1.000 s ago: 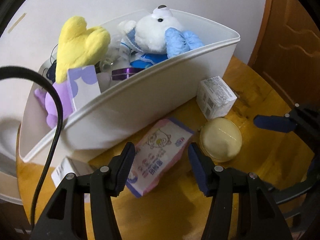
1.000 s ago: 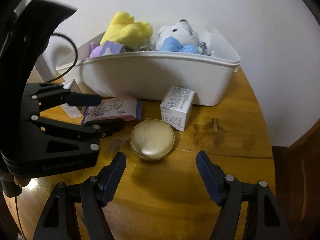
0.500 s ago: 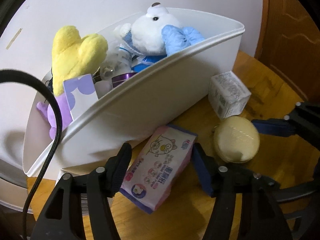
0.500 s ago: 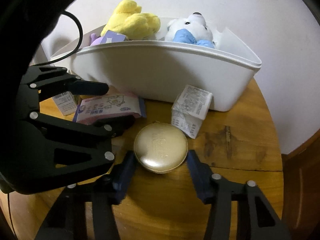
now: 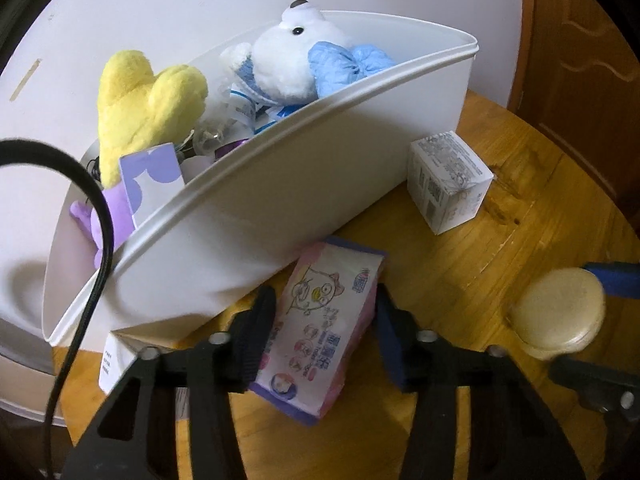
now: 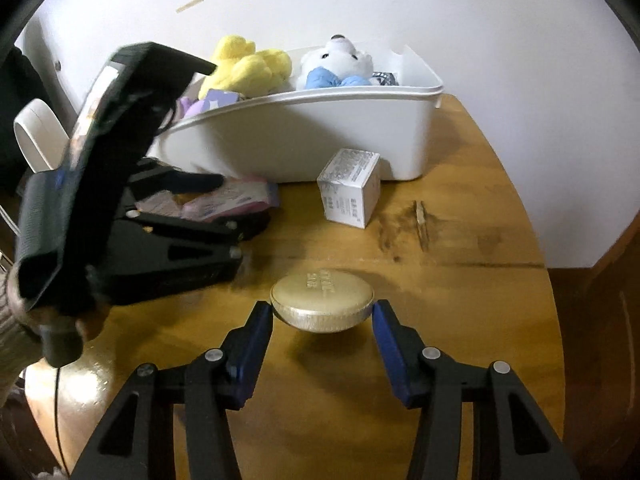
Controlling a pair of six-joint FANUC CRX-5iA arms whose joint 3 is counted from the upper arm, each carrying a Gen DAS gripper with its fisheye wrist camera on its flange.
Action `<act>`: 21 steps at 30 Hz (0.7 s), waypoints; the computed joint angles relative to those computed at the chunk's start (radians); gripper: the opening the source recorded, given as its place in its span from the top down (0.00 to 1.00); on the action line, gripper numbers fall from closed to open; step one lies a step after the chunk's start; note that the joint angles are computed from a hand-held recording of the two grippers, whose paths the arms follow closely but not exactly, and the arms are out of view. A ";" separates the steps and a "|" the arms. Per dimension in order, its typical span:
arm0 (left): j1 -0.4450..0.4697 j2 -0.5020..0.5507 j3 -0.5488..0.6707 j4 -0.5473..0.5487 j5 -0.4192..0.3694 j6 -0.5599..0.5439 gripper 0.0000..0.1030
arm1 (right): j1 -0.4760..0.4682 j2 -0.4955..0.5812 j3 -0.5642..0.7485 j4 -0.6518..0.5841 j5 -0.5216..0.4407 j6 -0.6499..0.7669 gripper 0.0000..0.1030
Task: Organize objects
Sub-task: 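Grasp the pink wipes pack with the left gripper while the right gripper reaches for the gold compact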
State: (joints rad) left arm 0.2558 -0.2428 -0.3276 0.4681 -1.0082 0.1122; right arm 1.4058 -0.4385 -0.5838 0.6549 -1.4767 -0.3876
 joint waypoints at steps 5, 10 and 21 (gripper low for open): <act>0.050 -0.003 0.021 0.009 -0.078 0.029 0.62 | 0.086 -0.008 0.007 0.006 -0.059 -0.065 0.51; 0.128 -0.032 0.027 0.063 -0.161 0.010 0.63 | 0.099 -0.011 0.014 0.012 -0.032 -0.085 0.96; 0.368 -0.097 0.066 0.184 -0.443 -0.067 0.64 | 0.007 0.077 0.096 0.011 0.012 0.080 0.81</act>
State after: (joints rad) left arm 0.6243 -0.3402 -0.2617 0.6517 -1.4515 0.0449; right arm 1.4124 -0.3620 -0.4877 0.6661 -1.4648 -0.3072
